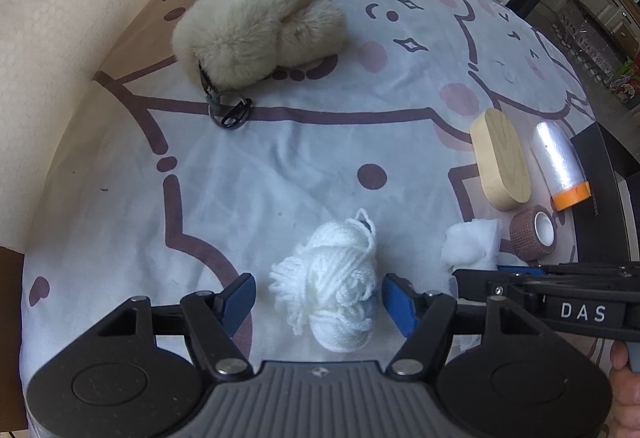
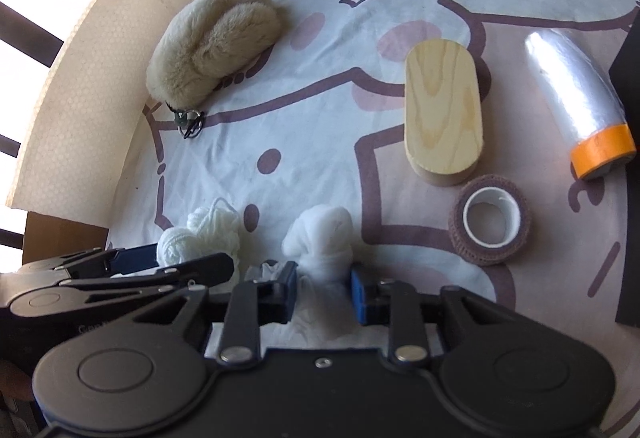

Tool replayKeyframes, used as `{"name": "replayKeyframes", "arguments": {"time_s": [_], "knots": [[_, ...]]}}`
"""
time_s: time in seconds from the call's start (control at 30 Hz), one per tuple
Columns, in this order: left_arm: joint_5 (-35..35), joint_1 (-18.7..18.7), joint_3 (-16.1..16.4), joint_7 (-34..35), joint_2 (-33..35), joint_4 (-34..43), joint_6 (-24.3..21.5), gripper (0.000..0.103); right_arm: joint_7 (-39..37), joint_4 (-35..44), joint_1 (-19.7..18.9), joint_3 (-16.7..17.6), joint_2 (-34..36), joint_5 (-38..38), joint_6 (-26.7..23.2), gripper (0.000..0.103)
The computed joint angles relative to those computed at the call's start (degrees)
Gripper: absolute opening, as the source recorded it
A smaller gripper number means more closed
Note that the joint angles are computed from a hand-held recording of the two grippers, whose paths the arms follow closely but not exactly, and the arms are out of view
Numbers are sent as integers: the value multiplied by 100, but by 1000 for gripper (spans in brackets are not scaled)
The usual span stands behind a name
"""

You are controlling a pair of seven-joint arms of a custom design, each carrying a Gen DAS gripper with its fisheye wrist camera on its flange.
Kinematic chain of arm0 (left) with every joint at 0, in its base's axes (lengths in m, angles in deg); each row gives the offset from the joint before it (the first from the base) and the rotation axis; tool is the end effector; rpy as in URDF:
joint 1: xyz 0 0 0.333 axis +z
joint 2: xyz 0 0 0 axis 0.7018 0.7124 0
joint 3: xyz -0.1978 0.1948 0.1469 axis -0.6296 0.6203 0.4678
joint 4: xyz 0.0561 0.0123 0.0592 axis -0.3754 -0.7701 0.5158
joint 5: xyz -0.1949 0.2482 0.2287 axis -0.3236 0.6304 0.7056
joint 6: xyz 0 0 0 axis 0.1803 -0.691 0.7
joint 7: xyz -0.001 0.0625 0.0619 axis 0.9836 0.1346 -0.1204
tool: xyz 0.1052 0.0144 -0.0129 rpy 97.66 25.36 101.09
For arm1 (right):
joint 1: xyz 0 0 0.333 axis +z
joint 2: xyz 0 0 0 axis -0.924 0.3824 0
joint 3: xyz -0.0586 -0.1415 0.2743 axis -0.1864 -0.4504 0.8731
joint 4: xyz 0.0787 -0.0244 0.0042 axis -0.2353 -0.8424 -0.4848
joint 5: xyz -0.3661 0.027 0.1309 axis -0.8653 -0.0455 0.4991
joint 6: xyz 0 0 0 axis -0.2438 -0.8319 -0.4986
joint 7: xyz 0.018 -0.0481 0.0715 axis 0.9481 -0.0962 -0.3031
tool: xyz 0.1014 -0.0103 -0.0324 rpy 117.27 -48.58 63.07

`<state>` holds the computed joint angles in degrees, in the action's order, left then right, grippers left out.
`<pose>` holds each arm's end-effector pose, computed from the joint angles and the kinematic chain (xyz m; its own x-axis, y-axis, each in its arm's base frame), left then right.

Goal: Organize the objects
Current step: 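Lower the left tool onto the white yarn skein while the right tool lowers onto the white cloth bundle, then lift the yarn with the left tool while the right tool lifts the cloth bundle toward the black box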

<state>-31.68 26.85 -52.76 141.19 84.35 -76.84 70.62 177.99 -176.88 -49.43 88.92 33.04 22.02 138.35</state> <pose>0.5728 -0.3707 0.4053 -0.2787 -0.9414 0.1898 -0.9232 0.2082 -0.3229 0.5332 0.2145 0.4029 -0.1428 -0.9127 -0.3828 -0.9336 0.2527 -0.2542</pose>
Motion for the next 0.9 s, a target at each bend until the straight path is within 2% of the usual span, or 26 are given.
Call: {"name": "replayKeyframes", "arguments": {"time_s": [0.07,0.3,0.5,0.9], "knots": [[-87,21,-34,12,29,32,-17,66,-40,-52,-2,1,-60,7,61,28],[-240,45,-61,-22,63,104,-119,40,-146,-153,-21,-7,-188,45,97,28],[-14,-30,11,-124,-101,-34,49,37,-49,-189,-11,-2,-234,-87,126,28],[699,-199,141,-559,-787,-574,453,37,995,-520,-51,93,-800,-1399,381,28]]}}
